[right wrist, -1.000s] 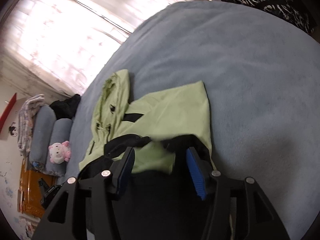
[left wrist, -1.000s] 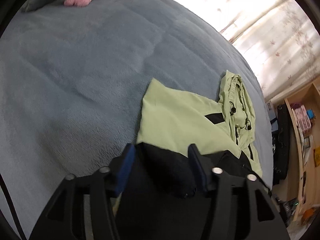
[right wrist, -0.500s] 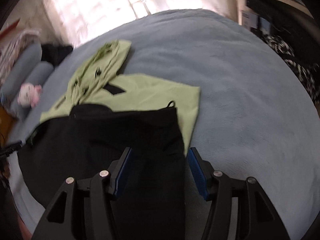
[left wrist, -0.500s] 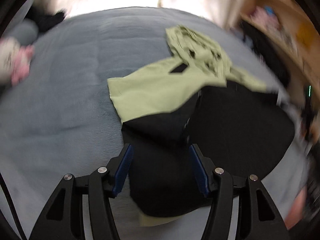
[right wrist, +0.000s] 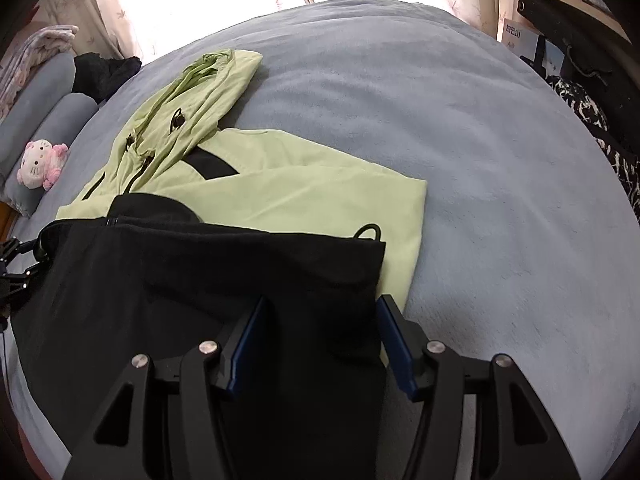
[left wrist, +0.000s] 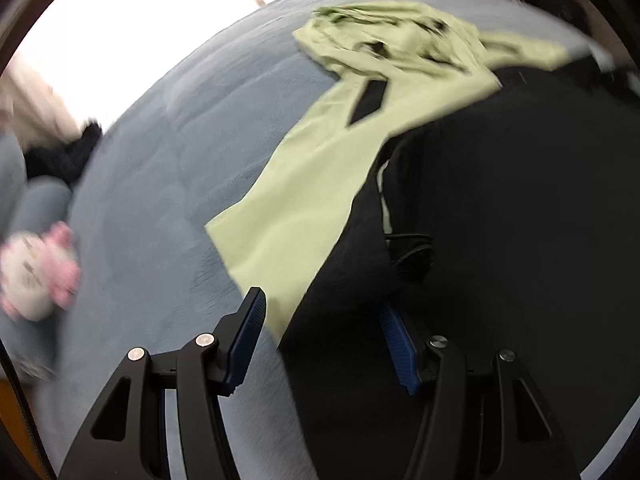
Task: Fold large clothes
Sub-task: 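Lift the hem with both grippers and fold it toward the hood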
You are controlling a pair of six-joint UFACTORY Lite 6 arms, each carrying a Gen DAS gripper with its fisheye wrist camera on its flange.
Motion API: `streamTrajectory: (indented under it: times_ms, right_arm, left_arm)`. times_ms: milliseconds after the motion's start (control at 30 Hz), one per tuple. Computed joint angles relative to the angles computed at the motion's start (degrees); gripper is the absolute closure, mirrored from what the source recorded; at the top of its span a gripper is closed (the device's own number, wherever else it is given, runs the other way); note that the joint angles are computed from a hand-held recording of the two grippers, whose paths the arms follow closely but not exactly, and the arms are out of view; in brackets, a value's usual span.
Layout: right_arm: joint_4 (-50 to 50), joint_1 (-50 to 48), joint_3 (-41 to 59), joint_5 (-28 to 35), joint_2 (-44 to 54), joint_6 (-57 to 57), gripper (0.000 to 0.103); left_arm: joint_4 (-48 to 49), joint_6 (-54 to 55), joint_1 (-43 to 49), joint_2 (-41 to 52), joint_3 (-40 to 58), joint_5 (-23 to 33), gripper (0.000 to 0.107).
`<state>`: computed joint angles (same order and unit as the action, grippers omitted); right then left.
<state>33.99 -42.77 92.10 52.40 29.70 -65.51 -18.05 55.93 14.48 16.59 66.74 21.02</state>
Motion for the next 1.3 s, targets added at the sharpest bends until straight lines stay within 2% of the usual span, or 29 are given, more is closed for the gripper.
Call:
streamTrajectory:
  times_ms: [167,333,433,500,567,633,833,900,933,967,1000,1067,1133,1300]
  right_arm:
    - [0.4,0.1,3.7,2.8,2.8,1.8,0.046]
    - [1.5,-0.6,6.0,5.6,4.7,1.1,0.046]
    - [1.6,-0.4,7.5,6.2,6.2,2.1,0.046]
    - [2.1,-0.4,7.9,6.3,6.5,2.6,0.046]
    - [2.5,-0.4,8.6,6.7,7.1,3.2,0.046]
    - [2.4,-0.2,9.8,7.0,8.3,4.4,0.046]
    - [3.9,-0.3,11.6,7.3,10.8,5.9,0.046]
    - [4.3,-0.2,10.4,6.1,10.2,5.1,0.047]
    - [4.1,0.2,8.9,4.6,9.3,4.6,0.048]
    - [3.7,0.4,8.0,3.5,8.6,4.4,0.053]
    - [3.5,0.8,6.3,1.7,7.3,3.9,0.057]
    - [3.2,1.1,4.6,-0.7,5.8,3.3,0.085]
    - [4.5,0.7,4.0,-1.4,4.5,2.3,0.089]
    - [11.0,0.8,1.2,-5.0,-1.6,-1.5,0.092]
  left_arm:
    - [-15.0,4.3,7.3,11.0,15.6,16.1,0.05]
    - [-22.3,12.7,11.3,11.2,17.0,24.3,0.049]
    - [-25.1,14.2,13.1,12.5,19.4,31.0,0.036]
    - [-26.6,14.5,13.8,13.3,21.2,35.7,0.035]
    - [-27.4,14.2,13.4,13.1,21.3,37.0,0.031]
    - [-25.9,13.6,11.9,13.2,21.4,35.7,0.026]
    - [-17.7,10.1,5.8,13.2,17.6,22.4,0.026]
    - [-17.5,9.6,4.8,14.3,17.6,19.4,0.027]
    - [-18.4,10.4,4.7,14.5,17.3,18.1,0.038]
    - [-18.9,11.1,4.6,14.7,17.3,17.4,0.068]
    - [-18.6,10.5,4.3,15.5,18.1,17.1,0.08]
    - [-19.3,9.2,4.3,15.9,18.9,16.1,0.089]
    - [-20.4,7.9,4.6,16.3,20.6,15.5,0.093]
    - [-23.3,6.7,4.9,13.4,22.8,15.3,0.095]
